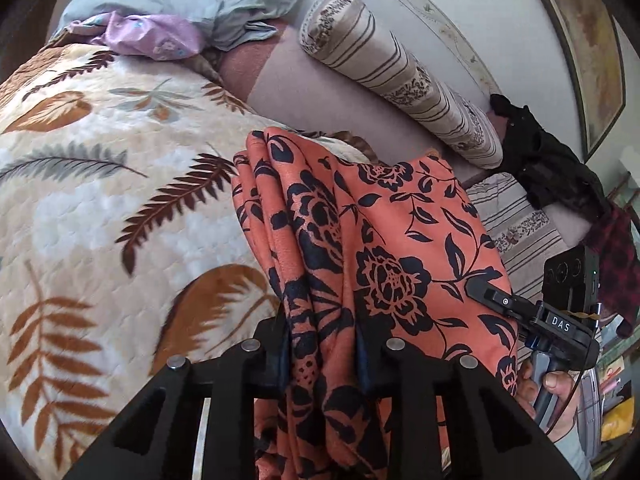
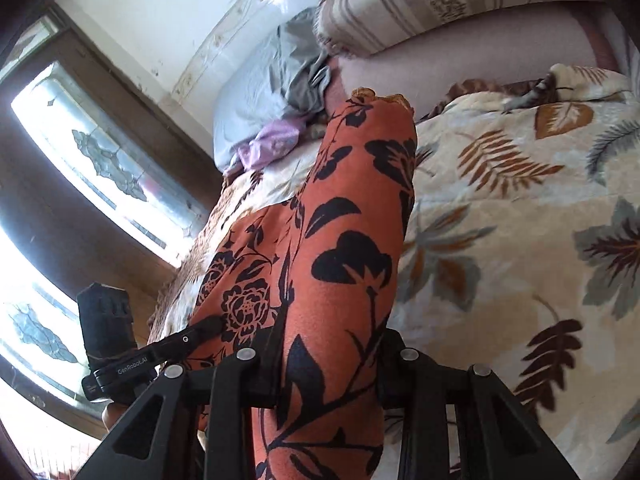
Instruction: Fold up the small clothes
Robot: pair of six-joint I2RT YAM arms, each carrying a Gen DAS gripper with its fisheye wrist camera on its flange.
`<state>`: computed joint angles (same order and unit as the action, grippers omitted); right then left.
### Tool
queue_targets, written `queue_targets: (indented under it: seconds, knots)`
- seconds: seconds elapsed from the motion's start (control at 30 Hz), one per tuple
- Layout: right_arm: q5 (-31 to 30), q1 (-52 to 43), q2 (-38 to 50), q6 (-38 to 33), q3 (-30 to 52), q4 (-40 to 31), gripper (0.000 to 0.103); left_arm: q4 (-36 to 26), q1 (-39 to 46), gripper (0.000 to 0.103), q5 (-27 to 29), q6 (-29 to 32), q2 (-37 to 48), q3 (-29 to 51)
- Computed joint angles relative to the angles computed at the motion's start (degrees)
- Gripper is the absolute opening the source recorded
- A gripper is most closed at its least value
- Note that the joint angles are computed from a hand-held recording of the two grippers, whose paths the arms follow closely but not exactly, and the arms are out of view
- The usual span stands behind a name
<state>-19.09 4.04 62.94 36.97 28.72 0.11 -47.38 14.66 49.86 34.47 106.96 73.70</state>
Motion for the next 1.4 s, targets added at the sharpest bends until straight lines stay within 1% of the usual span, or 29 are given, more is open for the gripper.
queue_targets:
  seconds: [0.03, 0.07, 0.1, 0.13, 0.17, 0.2, 0.23, 0.27, 0.33, 0.4, 0.43, 0.47, 0.5, 0.53, 0.57, 0.6, 0.63, 0.67, 0.7, 0.77, 0.83, 0.87, 0.93, 1.0, 1.07, 1.17, 1.27, 1.3, 1.4]
  knots:
    - [-2.19, -3.62, 1.99, -0.82, -1.36, 1.81, 0.036, 5.05, -2.66, 0.037, -2.74, -3.55, -0.30, -1.95]
    - [-3.07, -6.53, 5.21, -0.71, -2.21, 3.12, 0.044, 8.49, -5.87, 0.041, -7.14, -6.64, 0.56, -3.18]
    - [-2.52, -8.70, 8.84, 0.36, -3.54, 4.75, 0.051, 8.72, -8.02, 0.041, -12.34, -7.11, 2.52, -3.19]
    - [-2.46, -10.25, 12.20, 1.04, -4.46, 5.67, 0.063, 9.21, -10.30, 0.041, -17.94, -7.99, 4.58, -3.14]
    - [-2.06, -11.30, 14.90, 1.39, -5.12, 5.35, 0.066, 9.70, -11.16, 0.049, -20.89, -8.44, 5.78, -3.61]
    - [-3.02, -12.61, 15.40, 2.10, -7.51, 7.87, 0.066, 10.80, -10.03, 0.049, -18.73, -8.21, 4.97, -5.15]
    - [-5.06, -14.06, 14.25, 3.35, -10.82, 12.08, 0.066, 12.30, -9.04, 0.051, -18.38, -7.91, 2.93, -7.17]
    - [-4.90, -14.64, 11.43, 4.55, -13.01, 13.21, 0.066, 13.52, -8.40, 0.054, -19.17, -7.48, 0.65, -8.95]
    - [-2.56, -14.32, 2.41, 5.95, -15.45, 11.32, 0.066, 14.38, -6.70, 0.054, -19.04, -5.98, -4.02, -11.82]
    - [-0.29, -12.34, -7.71, 7.66, -15.35, 7.14, 0.066, 13.91, -5.48, 0.058, -17.08, -4.33, -6.30, -12.76]
    - [-0.35, -11.34, -9.26, 7.99, -14.24, 6.37, 0.068, 14.64, -5.58, 0.061, -17.86, -3.86, -7.00, -14.13]
    - [-1.33, -10.12, -8.42, 7.93, -12.90, 7.15, 0.073, 15.67, -6.17, 0.061, -19.54, -3.43, -6.47, -15.03]
    - [-3.25, -9.43, -6.60, 7.96, -12.11, 9.25, 0.075, 17.19, -7.46, 0.061, -22.17, -4.00, -4.94, -15.22]
    - [-6.43, -9.71, -3.25, 7.76, -12.05, 13.00, 0.077, 18.01, -8.36, 0.062, -24.86, -4.67, -3.73, -15.50]
    - [-9.16, -9.55, 2.97, 7.53, -11.77, 18.11, 0.082, 17.96, -8.13, 0.063, -24.44, -5.03, -2.52, -15.46]
    - [-9.15, -8.94, 8.78, 8.30, -10.43, 17.33, 0.083, 18.18, -7.23, 0.063, -23.07, -5.70, -2.21, -15.51]
    - [-8.11, -8.58, 11.71, 10.95, -10.17, 15.53, 0.083, 17.62, -6.47, 0.063, -22.20, -5.99, -3.02, -15.81]
    - [-8.14, -9.04, 11.76, 12.65, -12.17, 19.51, 0.080, 16.89, -6.05, 0.063, -22.05, -5.88, -4.24, -16.18]
    - [-7.98, -8.94, 8.93, 13.02, -13.78, 21.44, 0.079, 16.52, -5.48, 0.063, -22.14, -5.33, -6.28, -17.10]
    - [-3.10, -5.91, -2.81, 12.84, -13.58, 11.44, 0.081, 16.67, -3.62, 0.063, -21.58, -3.73, -11.33, -19.81]
    - [4.22, -0.15, -14.67, 12.55, -12.63, 0.32, 0.081, 17.17, -1.82, 0.065, -21.53, -2.63, -16.69, -22.77]
    - [8.81, 4.11, -19.45, 13.10, -11.95, -4.81, 0.081, 17.28, -1.04, 0.069, -21.52, -2.22, -19.39, -24.21]
    - [18.98, 14.38, -25.21, 15.50, -10.08, -14.15, 0.081, 16.81, 0.71, 0.076, -21.14, -1.43, -24.68, -26.74]
    - [31.06, 27.33, -28.20, 19.80, -8.18, -22.20, 0.082, 15.56, 3.10, 0.079, -19.47, -0.14, -29.64, -28.86]
    - [43.46, 41.38, -26.91, 26.74, -5.74, -28.66, 0.082, 12.85, 5.72, 0.081, -17.59, 2.30, -33.67, -29.90]
    - [56.29, 56.75, -22.67, 39.60, -1.60, -38.41, 0.082, 9.42, 8.52, 0.081, -15.83, 4.78, -38.05, -30.43]
    - [64.84, 67.72, -17.47, 52.71, 2.60, -48.05, 0.082, 7.47, 11.43, 0.084, -13.78, 6.31, -42.29, -31.16]
    - [66.69, 70.54, -15.33, 56.86, 4.20, -51.28, 0.084, 6.79, 12.50, 0.088, -13.16, 6.86, -43.62, -31.26]
    - [71.24, 77.60, -9.47, 68.26, 8.97, -60.93, 0.085, 4.20, 15.64, 0.090, -11.04, 8.98, -47.37, -31.07]
